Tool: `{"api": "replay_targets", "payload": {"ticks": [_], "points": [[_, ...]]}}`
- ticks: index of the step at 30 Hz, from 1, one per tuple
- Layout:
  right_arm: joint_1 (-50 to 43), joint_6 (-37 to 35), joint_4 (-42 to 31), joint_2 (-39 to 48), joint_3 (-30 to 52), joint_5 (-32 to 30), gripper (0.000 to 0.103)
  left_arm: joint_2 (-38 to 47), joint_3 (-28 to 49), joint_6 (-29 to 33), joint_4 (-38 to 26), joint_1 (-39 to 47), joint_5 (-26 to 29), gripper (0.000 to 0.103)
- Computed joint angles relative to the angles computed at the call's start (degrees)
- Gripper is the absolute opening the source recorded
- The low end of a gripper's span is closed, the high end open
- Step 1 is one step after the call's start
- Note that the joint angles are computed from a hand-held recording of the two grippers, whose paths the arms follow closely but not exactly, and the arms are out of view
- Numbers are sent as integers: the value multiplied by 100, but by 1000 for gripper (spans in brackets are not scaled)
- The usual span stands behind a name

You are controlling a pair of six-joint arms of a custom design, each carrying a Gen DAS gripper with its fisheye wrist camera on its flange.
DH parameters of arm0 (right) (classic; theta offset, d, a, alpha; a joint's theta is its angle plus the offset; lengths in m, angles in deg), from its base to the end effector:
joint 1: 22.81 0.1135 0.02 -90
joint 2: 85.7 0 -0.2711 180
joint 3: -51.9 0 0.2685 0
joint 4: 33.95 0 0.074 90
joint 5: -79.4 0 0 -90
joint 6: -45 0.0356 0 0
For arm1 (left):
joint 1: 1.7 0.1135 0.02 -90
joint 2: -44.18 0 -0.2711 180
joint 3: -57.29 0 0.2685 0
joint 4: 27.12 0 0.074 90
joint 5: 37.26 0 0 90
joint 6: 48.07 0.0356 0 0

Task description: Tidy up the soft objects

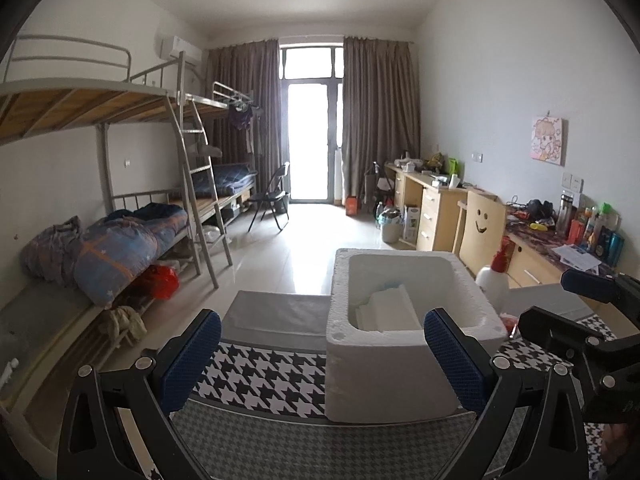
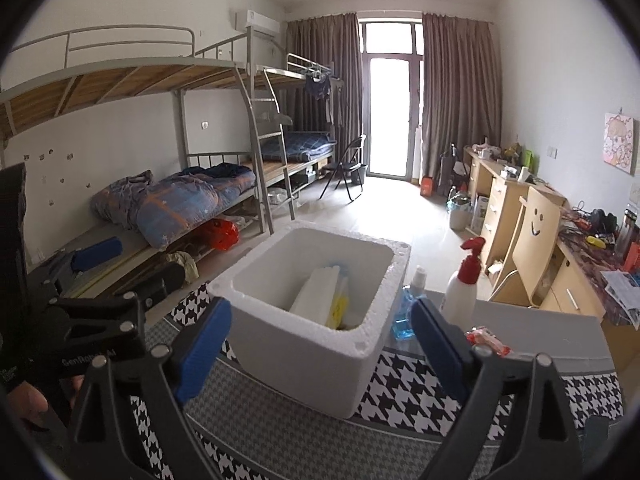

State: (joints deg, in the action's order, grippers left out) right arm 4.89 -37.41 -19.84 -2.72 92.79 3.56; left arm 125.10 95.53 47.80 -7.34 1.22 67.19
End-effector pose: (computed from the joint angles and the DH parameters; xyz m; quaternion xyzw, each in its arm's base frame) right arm 0.2537 0.1234 0.1517 -0.0860 0.8486 0.0543 0.5192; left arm 0.2746 0.0051 0.1570 0.0908 0.8247 -0.0625 0.5547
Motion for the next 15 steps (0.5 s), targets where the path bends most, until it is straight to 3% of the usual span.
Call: {"api": "replay_targets", "payload": {"ticks": [15], "points": [[318,214,395,-943,-1005,486,99,-842,-774,-38,220,-79,152,102]]}}
